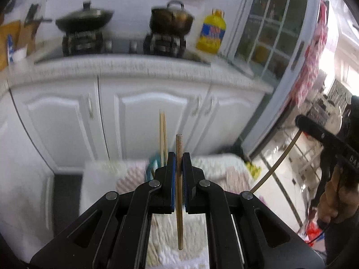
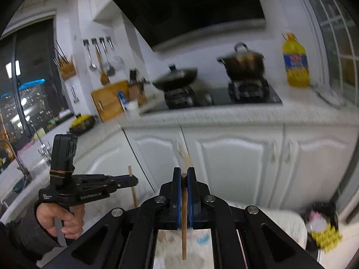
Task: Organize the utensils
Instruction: 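Carry the chopstick into the holder and open the left tool while the right tool drops its chopstick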
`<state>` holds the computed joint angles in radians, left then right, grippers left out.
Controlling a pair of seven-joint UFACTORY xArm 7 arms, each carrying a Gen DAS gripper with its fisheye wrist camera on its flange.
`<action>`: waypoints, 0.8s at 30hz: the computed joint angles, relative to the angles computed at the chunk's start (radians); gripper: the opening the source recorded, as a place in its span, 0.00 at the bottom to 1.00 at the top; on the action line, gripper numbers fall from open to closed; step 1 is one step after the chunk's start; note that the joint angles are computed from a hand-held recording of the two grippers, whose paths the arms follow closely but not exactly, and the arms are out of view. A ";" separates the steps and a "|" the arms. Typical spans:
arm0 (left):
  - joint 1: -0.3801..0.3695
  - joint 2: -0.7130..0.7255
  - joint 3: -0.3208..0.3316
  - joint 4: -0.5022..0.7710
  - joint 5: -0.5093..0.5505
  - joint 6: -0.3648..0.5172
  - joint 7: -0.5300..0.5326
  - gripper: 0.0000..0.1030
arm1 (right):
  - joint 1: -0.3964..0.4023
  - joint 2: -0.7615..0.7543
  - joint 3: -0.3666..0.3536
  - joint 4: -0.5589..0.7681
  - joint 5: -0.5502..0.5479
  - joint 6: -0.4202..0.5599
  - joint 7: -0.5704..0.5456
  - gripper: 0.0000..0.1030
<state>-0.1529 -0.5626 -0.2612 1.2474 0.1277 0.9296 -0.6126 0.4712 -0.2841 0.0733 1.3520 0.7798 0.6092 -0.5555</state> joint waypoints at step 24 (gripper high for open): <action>0.073 0.162 -0.010 -0.112 0.251 -0.327 -0.067 0.04 | -0.075 0.438 0.166 0.365 -0.314 -0.050 0.238 0.04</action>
<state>-0.0800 -0.4002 -0.2710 1.1352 0.3788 0.6027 -0.6800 0.3964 0.1538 0.2392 1.7165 0.4663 0.5589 -0.3171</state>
